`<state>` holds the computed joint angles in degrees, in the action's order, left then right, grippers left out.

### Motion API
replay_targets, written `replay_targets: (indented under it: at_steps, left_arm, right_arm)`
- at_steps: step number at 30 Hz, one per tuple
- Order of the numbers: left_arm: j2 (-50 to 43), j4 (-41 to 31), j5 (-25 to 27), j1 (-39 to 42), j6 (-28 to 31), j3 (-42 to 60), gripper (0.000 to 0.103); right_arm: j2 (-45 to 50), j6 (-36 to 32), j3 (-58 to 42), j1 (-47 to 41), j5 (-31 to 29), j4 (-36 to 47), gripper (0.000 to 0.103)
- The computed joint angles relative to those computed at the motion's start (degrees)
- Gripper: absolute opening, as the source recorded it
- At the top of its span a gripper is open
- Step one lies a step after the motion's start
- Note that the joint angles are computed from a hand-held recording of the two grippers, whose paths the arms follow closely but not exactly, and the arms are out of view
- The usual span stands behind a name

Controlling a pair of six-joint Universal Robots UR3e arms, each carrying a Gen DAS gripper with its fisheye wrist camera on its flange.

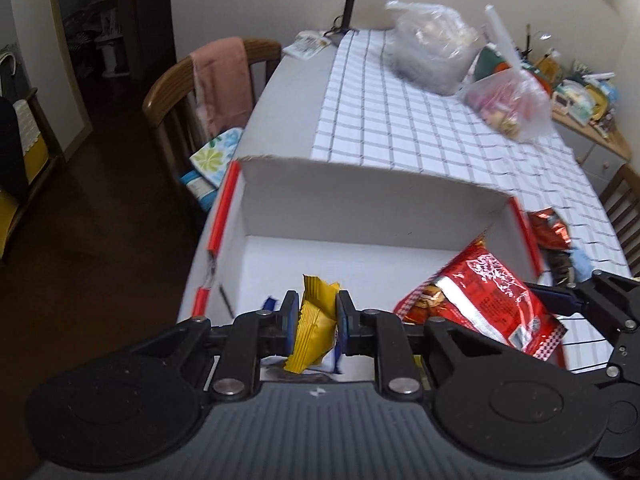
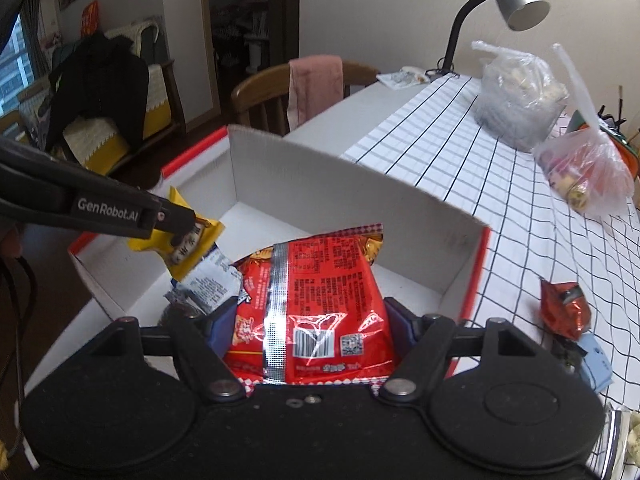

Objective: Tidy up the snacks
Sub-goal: 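Carry the yellow candy and red chips bag over the cardboard box, then open both tools to drop the candy and chips bag into the box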

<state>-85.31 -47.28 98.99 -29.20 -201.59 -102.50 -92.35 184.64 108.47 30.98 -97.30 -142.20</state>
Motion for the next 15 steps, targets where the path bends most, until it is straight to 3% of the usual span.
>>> replay_targets:
  at_steps: [15]
  left_arm:
    - [-5.7, 1.4, -0.1, 1.1, 3.5, -1.1, 0.019]
  right_arm:
    - [8.7, -0.5, -3.7, 1.8, -2.3, 1.8, 0.074]
